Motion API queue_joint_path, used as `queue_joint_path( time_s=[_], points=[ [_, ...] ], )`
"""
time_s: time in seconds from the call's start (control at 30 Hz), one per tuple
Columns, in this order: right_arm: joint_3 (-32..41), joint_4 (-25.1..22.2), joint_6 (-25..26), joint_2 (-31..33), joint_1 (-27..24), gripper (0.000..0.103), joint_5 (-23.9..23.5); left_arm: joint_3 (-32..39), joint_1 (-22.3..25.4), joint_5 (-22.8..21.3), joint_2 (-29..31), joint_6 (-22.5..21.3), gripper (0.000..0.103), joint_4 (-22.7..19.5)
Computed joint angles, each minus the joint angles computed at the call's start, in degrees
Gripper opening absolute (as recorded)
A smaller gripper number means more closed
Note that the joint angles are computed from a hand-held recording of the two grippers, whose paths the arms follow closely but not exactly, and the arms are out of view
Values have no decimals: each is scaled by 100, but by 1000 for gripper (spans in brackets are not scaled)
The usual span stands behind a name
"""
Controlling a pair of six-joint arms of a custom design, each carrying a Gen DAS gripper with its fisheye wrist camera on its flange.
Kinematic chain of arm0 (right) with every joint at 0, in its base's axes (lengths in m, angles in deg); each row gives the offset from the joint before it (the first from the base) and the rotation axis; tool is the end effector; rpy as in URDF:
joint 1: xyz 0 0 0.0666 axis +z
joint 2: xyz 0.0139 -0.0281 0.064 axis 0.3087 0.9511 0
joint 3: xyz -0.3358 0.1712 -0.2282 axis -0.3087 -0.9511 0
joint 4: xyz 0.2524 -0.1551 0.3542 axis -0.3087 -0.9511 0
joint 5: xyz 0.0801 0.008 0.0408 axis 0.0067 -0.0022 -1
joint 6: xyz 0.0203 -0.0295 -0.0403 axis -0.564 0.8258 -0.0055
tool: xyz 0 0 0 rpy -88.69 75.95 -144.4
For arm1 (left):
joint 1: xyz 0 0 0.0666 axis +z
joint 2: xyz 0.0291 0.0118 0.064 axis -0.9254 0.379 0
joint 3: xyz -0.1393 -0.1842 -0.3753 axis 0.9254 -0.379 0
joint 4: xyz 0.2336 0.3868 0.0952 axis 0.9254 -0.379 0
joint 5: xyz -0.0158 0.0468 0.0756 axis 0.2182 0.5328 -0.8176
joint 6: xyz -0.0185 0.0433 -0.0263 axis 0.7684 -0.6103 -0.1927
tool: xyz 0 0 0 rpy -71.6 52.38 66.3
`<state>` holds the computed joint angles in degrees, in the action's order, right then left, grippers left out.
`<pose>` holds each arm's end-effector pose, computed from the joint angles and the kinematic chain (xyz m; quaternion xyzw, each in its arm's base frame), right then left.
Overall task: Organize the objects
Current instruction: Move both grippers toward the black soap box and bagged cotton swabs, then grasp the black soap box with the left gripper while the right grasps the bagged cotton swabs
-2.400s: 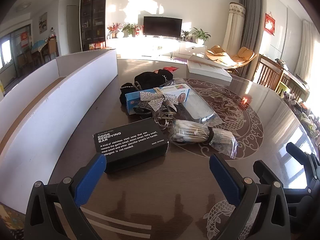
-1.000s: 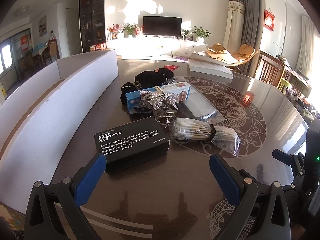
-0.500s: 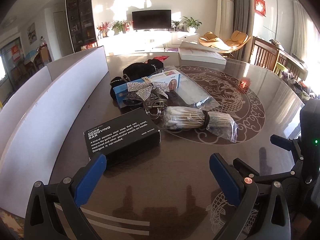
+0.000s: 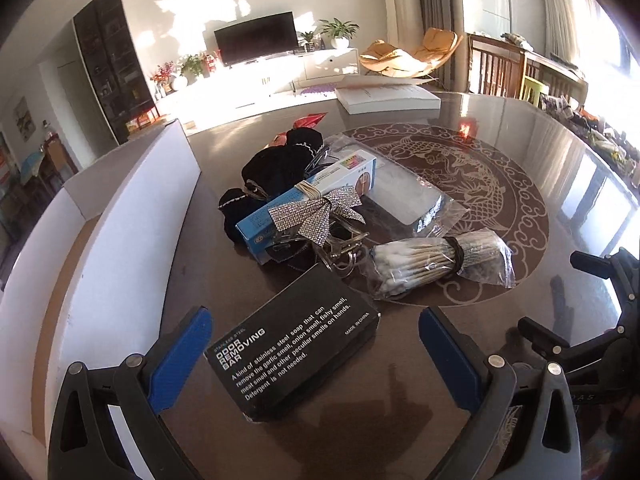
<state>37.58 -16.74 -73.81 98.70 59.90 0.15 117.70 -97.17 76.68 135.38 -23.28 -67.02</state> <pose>0.2559 0.1997 0.3523 0.1789 0.9238 -0.1241 0.3149 0.3831 -0.2213 0.4263 0.4138 0.8408 -0.0772 0.3403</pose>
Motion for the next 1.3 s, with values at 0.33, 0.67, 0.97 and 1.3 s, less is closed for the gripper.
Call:
queue_joint_path(
  time_s=[0.33,0.67,0.97,1.3],
  points=[
    [-7,20,6,-7,-3,103,-11,664,232,592,954,-788,103,-939],
    [-24,55,51,-33,-7,103,-26,-32,169,635,342,-1288,103,-998],
    [-96,212,108,-135,-87,103,-192,273,66,271,704,50,103,-1152],
    [-91,1013,1429,-564,-517,103,-1089,-146,489,483,55,-89,59,-1152]
  ],
)
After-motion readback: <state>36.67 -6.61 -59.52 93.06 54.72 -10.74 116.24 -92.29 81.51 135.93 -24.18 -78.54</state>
